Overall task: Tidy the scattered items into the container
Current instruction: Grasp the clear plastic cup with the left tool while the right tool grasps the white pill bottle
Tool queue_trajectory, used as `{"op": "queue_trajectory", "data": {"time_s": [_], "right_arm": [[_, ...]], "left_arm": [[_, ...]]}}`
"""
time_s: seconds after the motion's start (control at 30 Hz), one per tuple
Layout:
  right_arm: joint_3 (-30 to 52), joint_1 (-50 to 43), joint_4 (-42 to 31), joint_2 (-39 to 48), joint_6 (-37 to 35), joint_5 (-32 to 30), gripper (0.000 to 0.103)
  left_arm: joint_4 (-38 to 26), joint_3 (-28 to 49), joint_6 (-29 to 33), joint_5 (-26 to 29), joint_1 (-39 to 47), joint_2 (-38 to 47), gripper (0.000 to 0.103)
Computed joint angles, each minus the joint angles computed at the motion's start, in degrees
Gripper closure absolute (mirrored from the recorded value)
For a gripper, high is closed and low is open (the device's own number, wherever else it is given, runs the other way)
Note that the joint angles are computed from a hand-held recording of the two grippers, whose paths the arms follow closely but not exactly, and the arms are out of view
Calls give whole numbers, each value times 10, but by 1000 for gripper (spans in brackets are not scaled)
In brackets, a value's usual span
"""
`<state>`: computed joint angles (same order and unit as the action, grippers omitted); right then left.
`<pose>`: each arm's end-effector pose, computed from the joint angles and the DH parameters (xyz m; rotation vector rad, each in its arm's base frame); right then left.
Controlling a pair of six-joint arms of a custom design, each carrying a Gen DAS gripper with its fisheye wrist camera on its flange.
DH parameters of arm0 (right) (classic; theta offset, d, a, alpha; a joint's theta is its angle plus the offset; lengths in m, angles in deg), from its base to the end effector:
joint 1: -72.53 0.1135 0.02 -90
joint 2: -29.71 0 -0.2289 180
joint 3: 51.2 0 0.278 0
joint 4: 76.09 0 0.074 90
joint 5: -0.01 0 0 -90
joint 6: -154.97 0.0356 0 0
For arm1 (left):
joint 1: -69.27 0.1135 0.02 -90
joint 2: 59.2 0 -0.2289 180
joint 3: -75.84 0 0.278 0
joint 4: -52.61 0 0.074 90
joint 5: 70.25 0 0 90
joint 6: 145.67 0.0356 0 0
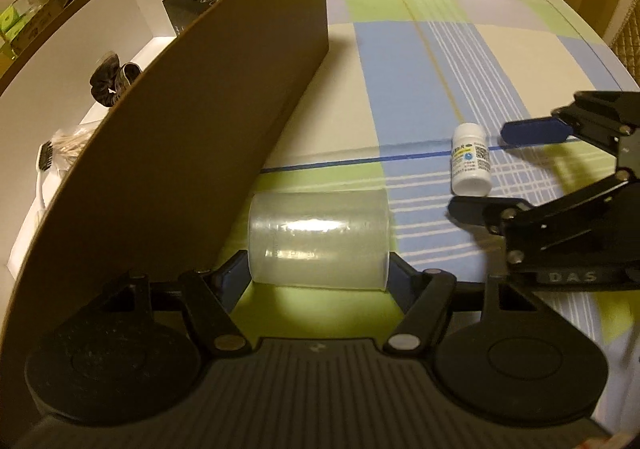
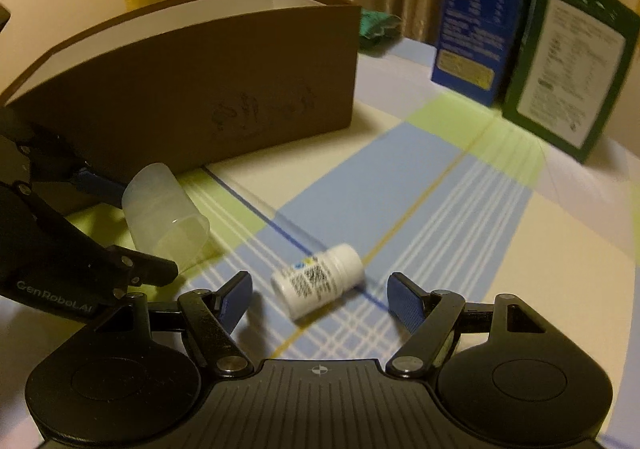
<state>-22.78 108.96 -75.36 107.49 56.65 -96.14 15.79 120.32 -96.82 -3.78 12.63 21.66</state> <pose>0.1787 0.1366 0.0442 -0.9760 2.2406 0.3514 0.1429 -0.1912 0.0725 0.2756 2.6292 0.0678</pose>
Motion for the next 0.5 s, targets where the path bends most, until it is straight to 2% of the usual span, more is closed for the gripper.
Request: {"op": "queue_trajectory", "data": {"time_s": [0.03, 0.1, 0.2, 0.5], "right_arm": [[3, -1, 0, 5, -6, -4, 33], [8, 4, 0, 12, -19, 1, 53], [12, 8, -21, 5, -24, -5, 54], [-5, 25, -117, -75, 25, 16, 54]], "left_arm": [[3, 2, -2, 1, 3, 5, 35], [7, 3, -3, 1, 3, 7, 35], [10, 6, -1, 1, 4, 11, 35], [14, 10, 4, 0, 3, 18, 35]]}}
